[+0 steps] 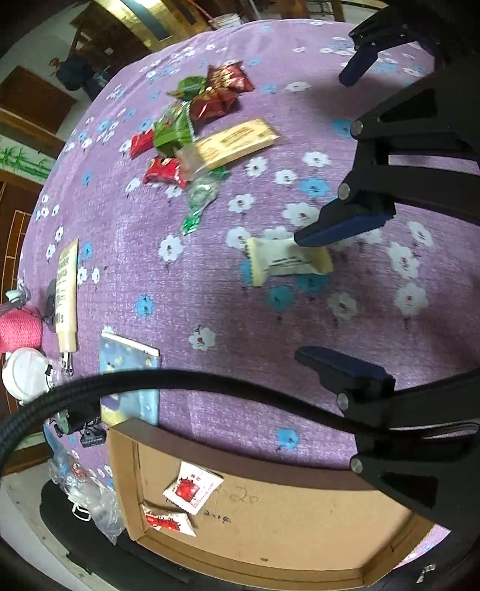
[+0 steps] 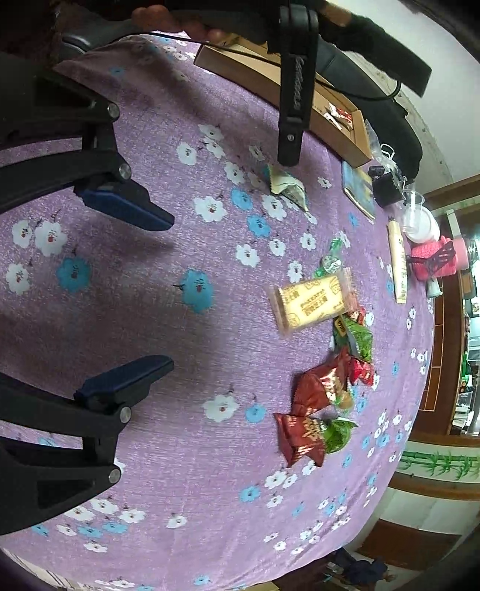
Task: Organize snacks
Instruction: 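Move both tools back to the snack pile, then grasp the cream candy with the left tool while the right tool grasps the yellow biscuit pack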
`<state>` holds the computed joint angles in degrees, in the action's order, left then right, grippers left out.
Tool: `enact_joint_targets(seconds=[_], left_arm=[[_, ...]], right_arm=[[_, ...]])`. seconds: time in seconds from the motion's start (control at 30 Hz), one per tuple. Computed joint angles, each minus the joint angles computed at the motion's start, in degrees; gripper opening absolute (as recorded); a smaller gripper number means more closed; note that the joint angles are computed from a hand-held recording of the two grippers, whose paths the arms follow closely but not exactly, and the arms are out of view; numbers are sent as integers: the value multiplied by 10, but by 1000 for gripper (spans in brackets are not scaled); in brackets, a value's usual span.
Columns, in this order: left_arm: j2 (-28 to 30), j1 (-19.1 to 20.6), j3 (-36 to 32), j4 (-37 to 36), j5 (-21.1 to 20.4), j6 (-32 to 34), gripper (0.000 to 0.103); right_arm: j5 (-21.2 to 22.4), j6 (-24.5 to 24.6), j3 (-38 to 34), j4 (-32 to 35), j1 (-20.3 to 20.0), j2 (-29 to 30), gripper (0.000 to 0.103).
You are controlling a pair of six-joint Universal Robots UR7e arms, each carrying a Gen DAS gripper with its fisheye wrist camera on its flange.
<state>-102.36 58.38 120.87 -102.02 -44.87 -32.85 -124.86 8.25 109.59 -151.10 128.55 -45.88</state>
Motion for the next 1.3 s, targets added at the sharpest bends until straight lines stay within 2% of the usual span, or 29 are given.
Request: enact_joint_targets(seconds=[0.33, 0.47, 0.57, 0.73, 0.97, 1.0, 1.03, 1.23, 1.3], left_arm=[[38, 21, -20, 2, -38, -15, 58], [39, 27, -20, 4, -35, -19, 58], [43, 40, -27, 0, -46, -20, 58], [48, 41, -30, 0, -49, -15, 60], [59, 51, -44, 1, -67, -12, 63], [61, 52, -46, 3, -68, -13, 63], [61, 53, -47, 4, -71, -13, 64], [64, 48, -47, 16, -64, -18, 64], [68, 45, -45, 17, -56, -15, 64]], right_arm=[[-15, -54, -66, -12, -14, 35, 72], [-18, -85, -91, -30, -21, 56, 73], [-9, -90, -116, -20, -31, 74, 75], [15, -111, -143, -7, -40, 99, 74], [-10, -115, -171, 22, -47, 125, 74], [-7, -113, -174, 26, -50, 127, 73], [-3, -113, -177, 31, -53, 128, 67], [-37, -119, -197, 60, -44, 141, 35], [-39, -112, -191, 64, -44, 135, 34]])
